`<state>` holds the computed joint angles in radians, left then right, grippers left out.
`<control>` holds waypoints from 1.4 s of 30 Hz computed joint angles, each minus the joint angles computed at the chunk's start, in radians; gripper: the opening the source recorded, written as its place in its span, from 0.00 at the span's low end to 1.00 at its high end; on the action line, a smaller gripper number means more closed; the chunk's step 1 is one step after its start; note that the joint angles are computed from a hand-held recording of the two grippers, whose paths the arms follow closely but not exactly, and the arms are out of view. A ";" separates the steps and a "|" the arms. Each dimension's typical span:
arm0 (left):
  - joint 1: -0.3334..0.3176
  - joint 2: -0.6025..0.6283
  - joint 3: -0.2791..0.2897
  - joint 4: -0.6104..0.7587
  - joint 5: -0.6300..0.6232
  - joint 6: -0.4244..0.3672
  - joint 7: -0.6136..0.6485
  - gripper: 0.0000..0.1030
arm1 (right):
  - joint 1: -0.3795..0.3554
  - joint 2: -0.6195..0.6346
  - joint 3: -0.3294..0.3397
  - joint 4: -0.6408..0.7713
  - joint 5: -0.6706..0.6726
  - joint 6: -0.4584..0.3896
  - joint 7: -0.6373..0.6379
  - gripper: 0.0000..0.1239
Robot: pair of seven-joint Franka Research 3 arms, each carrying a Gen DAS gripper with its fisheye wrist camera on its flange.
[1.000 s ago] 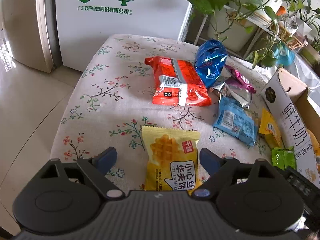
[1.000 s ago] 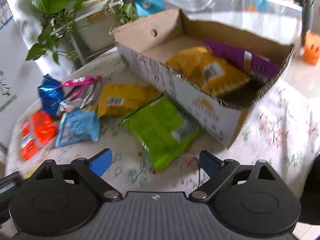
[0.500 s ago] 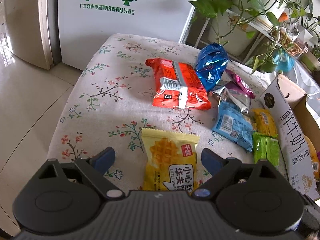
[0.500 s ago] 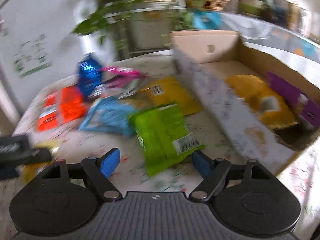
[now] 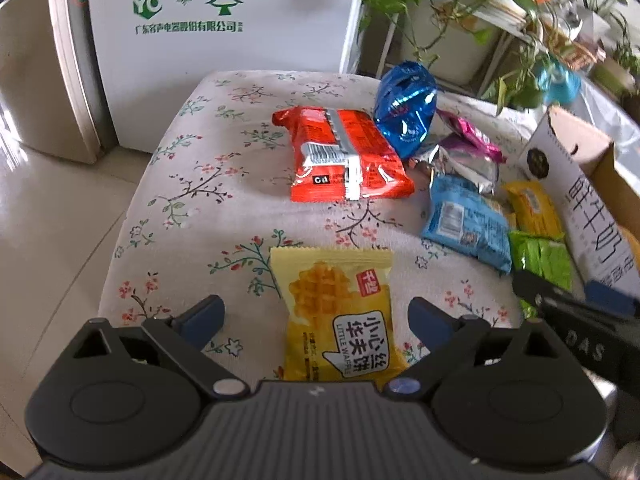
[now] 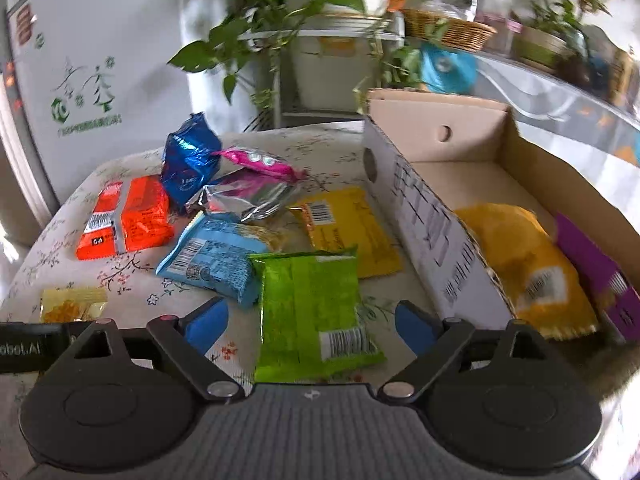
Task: Organize snacks
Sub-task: 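Grasp the yellow waffle packet with the left tool while the right tool approaches the green packet, then close the right tool on the green packet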
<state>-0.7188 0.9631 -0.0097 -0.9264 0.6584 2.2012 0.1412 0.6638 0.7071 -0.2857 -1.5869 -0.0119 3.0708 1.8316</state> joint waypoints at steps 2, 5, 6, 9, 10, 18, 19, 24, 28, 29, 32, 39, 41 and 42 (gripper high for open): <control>-0.005 0.028 -0.001 0.048 -0.003 -0.034 0.036 0.95 | -0.011 0.005 0.015 0.011 -0.006 -0.004 -0.021 0.77; -0.014 0.086 -0.001 0.147 -0.018 -0.091 0.111 0.98 | -0.011 0.020 0.016 0.041 -0.014 -0.043 -0.029 0.77; -0.019 0.114 0.000 0.195 -0.027 -0.119 0.147 0.98 | 0.003 0.028 -0.002 0.049 -0.022 -0.053 -0.016 0.76; -0.025 0.119 0.013 0.200 -0.040 -0.119 0.148 0.99 | -0.063 0.027 0.078 0.068 -0.015 -0.084 -0.050 0.66; -0.024 0.121 0.014 0.205 -0.045 -0.123 0.154 0.99 | -0.074 0.025 0.092 0.071 -0.013 -0.089 -0.055 0.66; -0.030 0.097 0.022 0.164 -0.048 -0.098 0.151 0.93 | -0.152 0.000 0.195 0.085 0.000 -0.160 -0.154 0.47; -0.031 0.089 0.022 0.152 -0.042 -0.091 0.148 0.90 | -0.160 -0.003 0.205 0.085 0.007 -0.168 -0.162 0.47; -0.032 0.041 0.023 0.075 -0.007 -0.046 0.126 0.57 | -0.169 -0.029 0.218 0.055 0.028 -0.155 -0.170 0.47; -0.019 0.003 0.010 0.015 0.001 -0.004 0.097 0.49 | -0.176 -0.053 0.225 0.022 0.042 -0.141 -0.177 0.47; -0.018 -0.003 0.008 0.005 0.003 0.001 0.094 0.49 | -0.178 -0.059 0.228 0.014 0.045 -0.138 -0.181 0.47; -0.018 -0.025 0.007 -0.030 0.015 0.024 0.061 0.48 | -0.185 -0.073 0.238 -0.003 0.055 -0.133 -0.194 0.47; -0.026 -0.117 0.021 -0.154 0.102 0.089 -0.041 0.48 | -0.242 -0.125 0.307 -0.052 0.120 -0.096 -0.270 0.47; -0.022 -0.143 0.017 -0.190 0.121 0.108 -0.071 0.48 | -0.267 -0.135 0.337 -0.058 0.151 -0.093 -0.299 0.47; -0.020 -0.154 0.014 -0.202 0.130 0.113 -0.085 0.48 | -0.279 -0.138 0.351 -0.059 0.167 -0.095 -0.315 0.47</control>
<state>-0.7390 0.8092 0.0041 -1.1287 0.7880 2.3144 0.0565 0.3848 0.5688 0.0650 -1.6460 0.1552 2.9756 1.5165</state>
